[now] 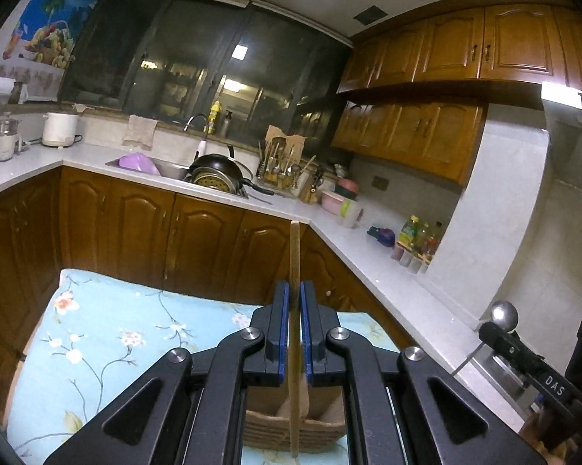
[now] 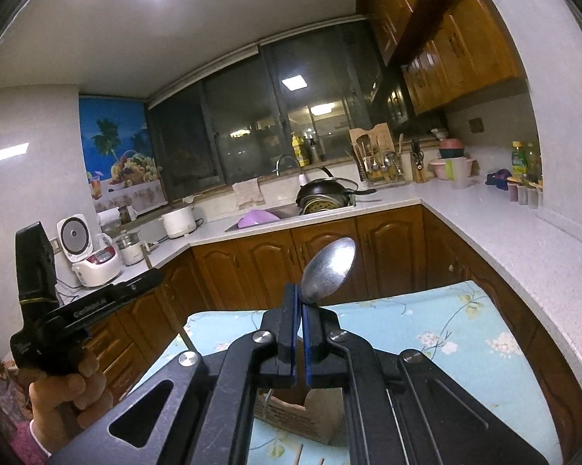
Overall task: Organize utensils
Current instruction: 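Carry the chopstick in the left tool while the right tool carries the spoon over the holder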
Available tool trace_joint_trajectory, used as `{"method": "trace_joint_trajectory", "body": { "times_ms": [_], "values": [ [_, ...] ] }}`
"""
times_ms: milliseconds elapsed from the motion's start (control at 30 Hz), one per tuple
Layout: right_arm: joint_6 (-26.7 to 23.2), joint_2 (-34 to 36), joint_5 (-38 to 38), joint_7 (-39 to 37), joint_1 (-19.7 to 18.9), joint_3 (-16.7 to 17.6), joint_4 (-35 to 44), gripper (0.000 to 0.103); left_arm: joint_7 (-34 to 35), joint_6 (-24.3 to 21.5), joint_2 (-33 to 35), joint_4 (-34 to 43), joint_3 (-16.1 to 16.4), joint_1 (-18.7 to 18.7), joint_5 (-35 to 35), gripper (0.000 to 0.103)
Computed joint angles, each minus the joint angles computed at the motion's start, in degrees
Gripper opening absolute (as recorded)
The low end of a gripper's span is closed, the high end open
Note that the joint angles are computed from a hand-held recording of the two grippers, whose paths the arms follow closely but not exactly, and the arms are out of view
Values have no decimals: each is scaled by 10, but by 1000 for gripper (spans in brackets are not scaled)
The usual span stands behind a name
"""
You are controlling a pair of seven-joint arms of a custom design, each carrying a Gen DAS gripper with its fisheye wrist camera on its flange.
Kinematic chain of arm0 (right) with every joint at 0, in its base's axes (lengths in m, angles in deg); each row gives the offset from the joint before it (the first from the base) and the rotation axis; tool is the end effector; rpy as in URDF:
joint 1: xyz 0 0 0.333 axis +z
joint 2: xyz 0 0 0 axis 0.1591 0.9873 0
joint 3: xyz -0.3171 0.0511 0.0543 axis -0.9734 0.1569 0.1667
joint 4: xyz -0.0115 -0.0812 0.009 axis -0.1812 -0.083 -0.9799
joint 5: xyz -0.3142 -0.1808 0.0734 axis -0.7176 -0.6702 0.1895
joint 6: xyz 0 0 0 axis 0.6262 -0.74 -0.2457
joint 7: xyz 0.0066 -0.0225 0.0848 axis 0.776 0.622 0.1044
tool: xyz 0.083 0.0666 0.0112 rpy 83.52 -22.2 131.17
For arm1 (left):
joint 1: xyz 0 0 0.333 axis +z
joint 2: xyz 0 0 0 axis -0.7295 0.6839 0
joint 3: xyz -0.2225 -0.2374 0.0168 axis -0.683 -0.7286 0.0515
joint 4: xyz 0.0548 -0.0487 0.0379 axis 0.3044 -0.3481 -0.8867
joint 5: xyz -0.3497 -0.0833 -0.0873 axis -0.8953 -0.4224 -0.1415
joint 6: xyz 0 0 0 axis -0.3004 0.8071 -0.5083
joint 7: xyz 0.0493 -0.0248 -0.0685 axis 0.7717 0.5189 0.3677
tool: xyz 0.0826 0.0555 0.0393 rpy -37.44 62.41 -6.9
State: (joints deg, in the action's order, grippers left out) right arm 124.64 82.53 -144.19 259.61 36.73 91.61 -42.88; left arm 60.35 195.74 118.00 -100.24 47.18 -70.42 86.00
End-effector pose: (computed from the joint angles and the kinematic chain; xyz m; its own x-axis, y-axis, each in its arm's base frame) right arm 0.4870 0.3498 0.6841 -0.0978 -0.9684 -0.2294 -0.3332 0.2491 -0.9094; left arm 0.6069 -0.4094 0.6056 -0.5068 -0.7845 0.3574 -0.4330 -0.1269 -0.8924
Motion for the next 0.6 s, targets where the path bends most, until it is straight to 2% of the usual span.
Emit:
{"method": "trace_joint_trajectory", "body": {
  "times_ms": [67,100,267,333,433,500,600],
  "values": [
    [0,5,-2,4,0,-1,5,2,-8,-4,1,12,11,-9,1,4],
    [1,5,-3,4,-1,-3,6,2,-17,0,3,17,27,-19,5,4],
    [-17,32,-20,-9,2,-12,33,2,-87,23,28,48,131,-91,31,4],
    [-14,47,-7,-22,2,-20,42,2,-113,31,47,65,164,-112,36,4],
    [-18,71,15,-43,7,-31,51,2,-158,44,71,73,240,-162,43,4],
    [-14,84,29,-57,12,-38,52,2,-173,51,77,61,277,-190,51,4],
    [-3,97,58,-83,17,-45,49,2,-181,54,80,40,300,-213,58,4]
  ]
}}
